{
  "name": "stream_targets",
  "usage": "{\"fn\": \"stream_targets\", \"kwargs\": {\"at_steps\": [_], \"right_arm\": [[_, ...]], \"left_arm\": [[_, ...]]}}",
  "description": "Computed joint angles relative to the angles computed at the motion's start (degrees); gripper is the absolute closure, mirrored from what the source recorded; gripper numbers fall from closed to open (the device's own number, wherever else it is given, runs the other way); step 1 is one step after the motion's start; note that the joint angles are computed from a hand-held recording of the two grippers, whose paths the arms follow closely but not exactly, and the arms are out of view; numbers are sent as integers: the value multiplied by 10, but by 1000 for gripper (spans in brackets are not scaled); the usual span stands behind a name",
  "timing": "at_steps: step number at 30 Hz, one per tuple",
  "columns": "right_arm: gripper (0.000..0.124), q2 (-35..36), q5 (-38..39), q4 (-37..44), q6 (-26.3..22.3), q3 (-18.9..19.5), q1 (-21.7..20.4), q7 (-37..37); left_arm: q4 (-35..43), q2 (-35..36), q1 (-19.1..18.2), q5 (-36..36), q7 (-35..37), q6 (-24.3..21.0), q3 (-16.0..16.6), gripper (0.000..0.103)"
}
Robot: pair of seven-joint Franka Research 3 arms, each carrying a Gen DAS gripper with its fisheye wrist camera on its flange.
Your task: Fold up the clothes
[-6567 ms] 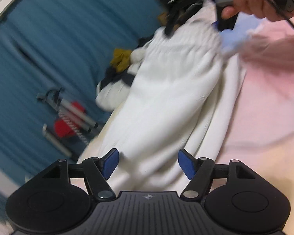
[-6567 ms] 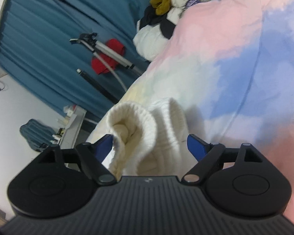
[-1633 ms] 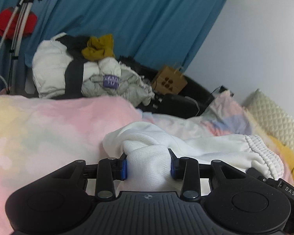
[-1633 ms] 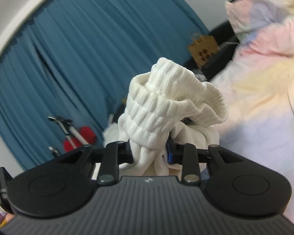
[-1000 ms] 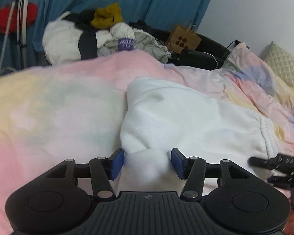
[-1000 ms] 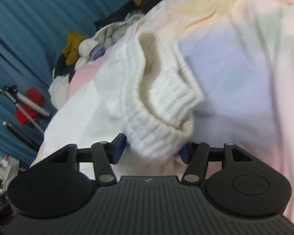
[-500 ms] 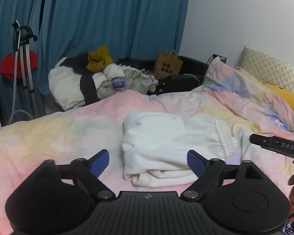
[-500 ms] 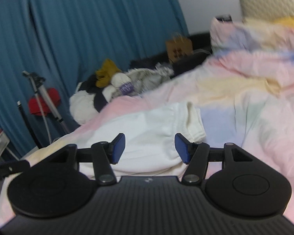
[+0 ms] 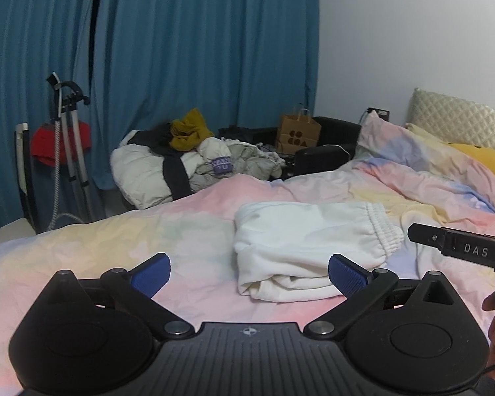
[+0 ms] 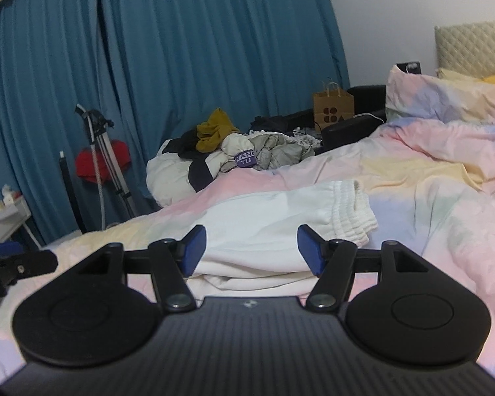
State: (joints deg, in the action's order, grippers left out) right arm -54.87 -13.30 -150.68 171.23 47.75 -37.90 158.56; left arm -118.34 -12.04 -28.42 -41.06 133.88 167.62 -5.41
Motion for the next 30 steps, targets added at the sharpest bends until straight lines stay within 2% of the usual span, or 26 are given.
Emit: {"fn": "stream_targets", "kwargs": {"at_steps": [5,7,9,12,14,16,30], "right_arm": [[60,10,-18,24,-27,29,-23,-1],[60,13,-26,30,-40,34,-29,3],[60,16,-34,33,-45,37,-32,11],[60,25,-44,36,-50,37,-32,21],[29,31,-49,34,-45,34,-29,29],[21,33,-53,30,-36,33,-28,37],[21,35,-95,42,-77,31,-17,64]], "left_arm": [[-9,3,-8,-27,31,18,6,0],[-14,3,-23,-64,71,26,17,0],[-15,5,-17,-67,72,22,15,0],[-16,11,-5,-48,57,40,2,0],[-15,14,-5,-45,54,44,3,0],[-14,16,-1,-38,41,42,1,0],[-17,17,4,3,-4,55,-4,0]]}}
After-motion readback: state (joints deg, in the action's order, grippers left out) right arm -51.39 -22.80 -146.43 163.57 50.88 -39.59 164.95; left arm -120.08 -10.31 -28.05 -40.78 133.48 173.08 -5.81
